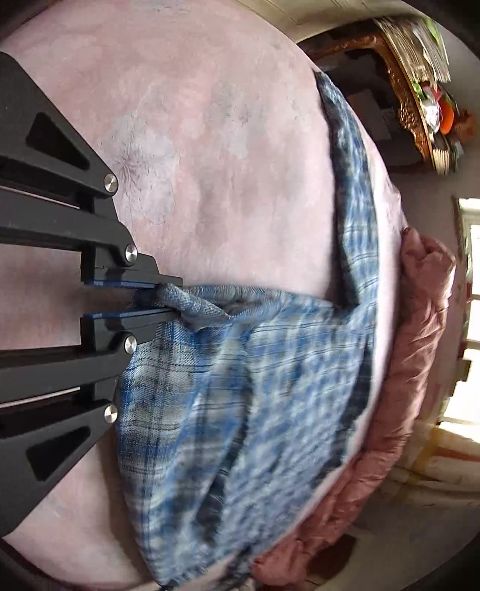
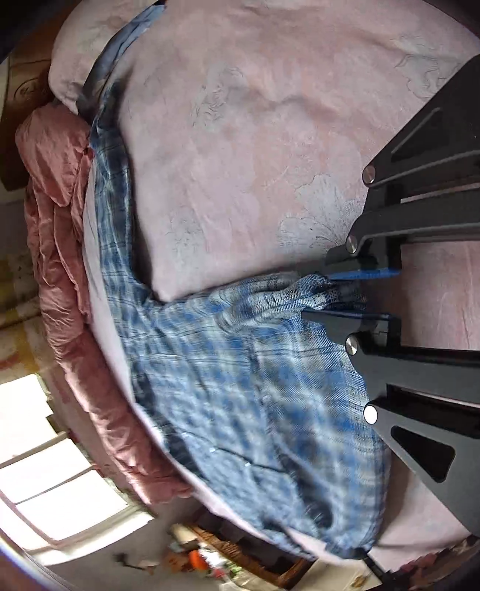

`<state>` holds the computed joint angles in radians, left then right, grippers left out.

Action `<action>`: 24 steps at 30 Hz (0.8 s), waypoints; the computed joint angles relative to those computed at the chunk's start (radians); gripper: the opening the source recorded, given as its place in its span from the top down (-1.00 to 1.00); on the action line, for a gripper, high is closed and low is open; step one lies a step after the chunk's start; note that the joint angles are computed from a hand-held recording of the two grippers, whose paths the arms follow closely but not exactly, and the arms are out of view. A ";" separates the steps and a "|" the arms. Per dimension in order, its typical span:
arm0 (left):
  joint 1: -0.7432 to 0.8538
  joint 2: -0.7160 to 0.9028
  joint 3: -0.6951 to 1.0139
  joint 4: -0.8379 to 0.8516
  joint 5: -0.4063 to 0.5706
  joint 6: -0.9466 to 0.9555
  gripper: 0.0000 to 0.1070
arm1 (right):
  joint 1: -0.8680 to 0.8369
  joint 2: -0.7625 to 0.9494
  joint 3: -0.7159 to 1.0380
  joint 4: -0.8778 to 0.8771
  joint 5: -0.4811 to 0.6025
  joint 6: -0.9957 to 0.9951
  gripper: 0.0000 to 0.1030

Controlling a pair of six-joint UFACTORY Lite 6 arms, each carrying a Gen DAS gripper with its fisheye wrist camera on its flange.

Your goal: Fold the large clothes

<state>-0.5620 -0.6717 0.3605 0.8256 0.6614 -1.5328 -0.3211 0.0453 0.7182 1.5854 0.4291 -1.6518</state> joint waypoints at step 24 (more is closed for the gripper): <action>-0.287 0.232 0.141 0.041 0.014 0.089 -0.21 | 0.439 -0.365 -0.279 0.135 -0.249 -0.416 -0.37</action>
<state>-0.8490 -0.4401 0.5019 0.8670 0.6751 -1.4436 0.1181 -0.3195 0.4391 1.7205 0.1801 -2.0679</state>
